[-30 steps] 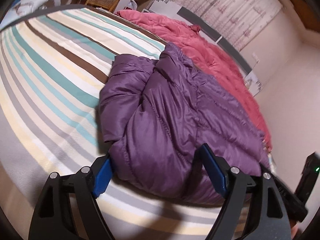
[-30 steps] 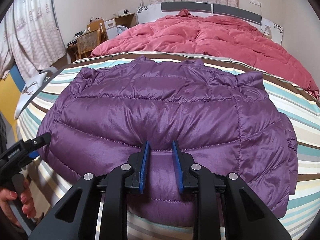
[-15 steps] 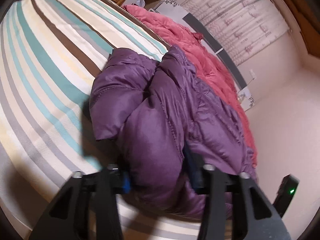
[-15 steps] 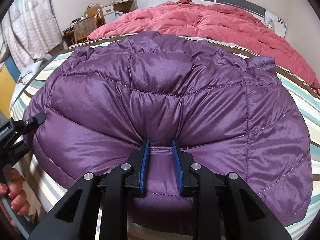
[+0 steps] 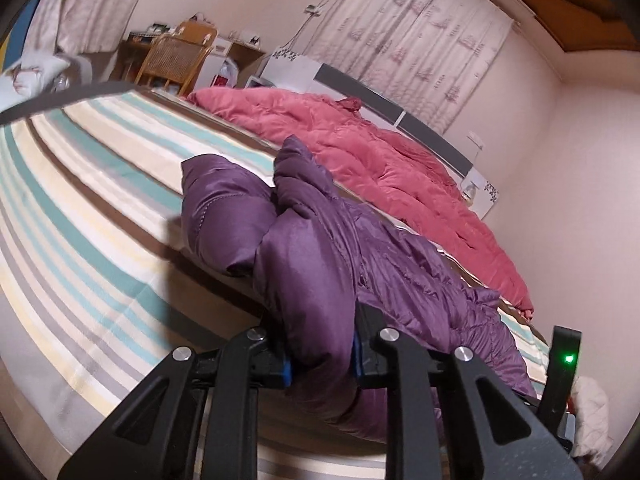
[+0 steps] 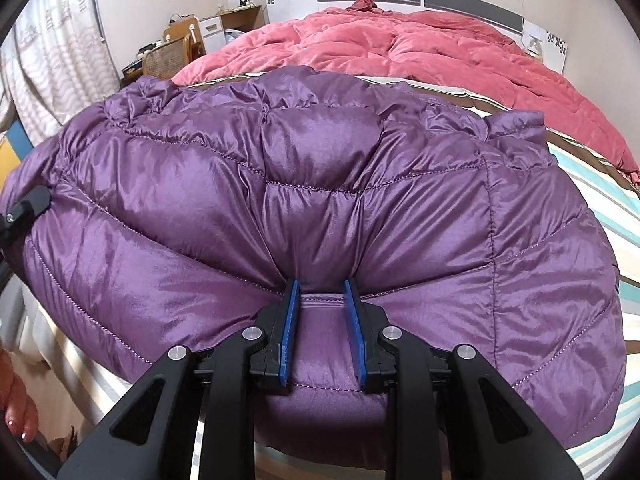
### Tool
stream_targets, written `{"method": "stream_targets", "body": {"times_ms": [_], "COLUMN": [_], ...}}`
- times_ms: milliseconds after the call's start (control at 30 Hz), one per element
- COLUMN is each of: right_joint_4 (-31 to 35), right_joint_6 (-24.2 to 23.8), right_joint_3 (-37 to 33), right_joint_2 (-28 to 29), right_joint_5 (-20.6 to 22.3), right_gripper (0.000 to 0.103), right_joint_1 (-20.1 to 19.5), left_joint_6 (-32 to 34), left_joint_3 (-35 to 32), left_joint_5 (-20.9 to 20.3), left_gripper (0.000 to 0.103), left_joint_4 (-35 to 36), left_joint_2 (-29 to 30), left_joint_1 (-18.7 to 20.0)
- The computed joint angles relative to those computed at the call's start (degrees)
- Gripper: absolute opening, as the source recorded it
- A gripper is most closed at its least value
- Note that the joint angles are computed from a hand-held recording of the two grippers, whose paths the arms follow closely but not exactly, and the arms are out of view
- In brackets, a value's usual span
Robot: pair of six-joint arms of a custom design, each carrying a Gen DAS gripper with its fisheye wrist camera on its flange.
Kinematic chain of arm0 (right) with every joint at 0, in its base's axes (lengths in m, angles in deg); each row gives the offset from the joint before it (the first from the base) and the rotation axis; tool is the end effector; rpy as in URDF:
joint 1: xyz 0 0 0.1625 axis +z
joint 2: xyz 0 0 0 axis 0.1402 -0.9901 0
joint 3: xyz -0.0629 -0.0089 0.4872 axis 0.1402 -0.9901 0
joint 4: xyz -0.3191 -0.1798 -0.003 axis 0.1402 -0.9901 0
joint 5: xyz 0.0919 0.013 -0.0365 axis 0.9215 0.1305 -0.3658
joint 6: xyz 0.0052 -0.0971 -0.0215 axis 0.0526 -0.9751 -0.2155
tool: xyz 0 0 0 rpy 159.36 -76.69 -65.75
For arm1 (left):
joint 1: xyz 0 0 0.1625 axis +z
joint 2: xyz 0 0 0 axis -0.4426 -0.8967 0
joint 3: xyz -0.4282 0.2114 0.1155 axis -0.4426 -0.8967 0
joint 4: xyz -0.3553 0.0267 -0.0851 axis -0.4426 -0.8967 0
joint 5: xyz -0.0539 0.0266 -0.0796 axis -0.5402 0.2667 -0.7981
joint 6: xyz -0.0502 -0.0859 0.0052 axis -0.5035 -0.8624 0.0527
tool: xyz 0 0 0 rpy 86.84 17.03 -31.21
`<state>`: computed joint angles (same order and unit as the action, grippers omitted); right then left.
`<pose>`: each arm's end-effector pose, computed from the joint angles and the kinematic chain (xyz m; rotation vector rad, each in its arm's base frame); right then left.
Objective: Fold large clothes
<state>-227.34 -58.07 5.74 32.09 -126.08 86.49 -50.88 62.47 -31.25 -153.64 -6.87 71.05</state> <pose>0.1512 -0.7033 0.3024 0.8554 -2.4139 0.5135 -0.3247 -0.6359 0.0532 -0.2930 2.2661 -1.5720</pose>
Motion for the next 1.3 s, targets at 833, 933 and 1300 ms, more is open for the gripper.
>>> {"method": "stream_targets", "body": {"times_ms": [833,933,1300], "right_joint_4": [-6.5,-5.8,-5.8], "right_joint_6": [6.6,8.2,12.4], "right_joint_3": [0.8,0.1,-0.8], "right_joint_2": [-7.1,-7.6,-8.7], "right_joint_5": [1.5,0.7,4.1], "right_gripper": [0.024,0.024,0.024], "right_joint_1": [-3.6,-4.8,-6.9], "left_joint_6": [31.9,39.2,55.8], "left_joint_3": [-17.0,-20.4,-32.2], "left_joint_5": [11.2,11.2,9.4], "left_gripper": [0.019,0.019,0.02], "left_joint_4": [0.6,-0.9,2.7], "left_joint_2": [6.1,7.5,12.0], "left_joint_1": [-5.8,-6.4,-7.6]}}
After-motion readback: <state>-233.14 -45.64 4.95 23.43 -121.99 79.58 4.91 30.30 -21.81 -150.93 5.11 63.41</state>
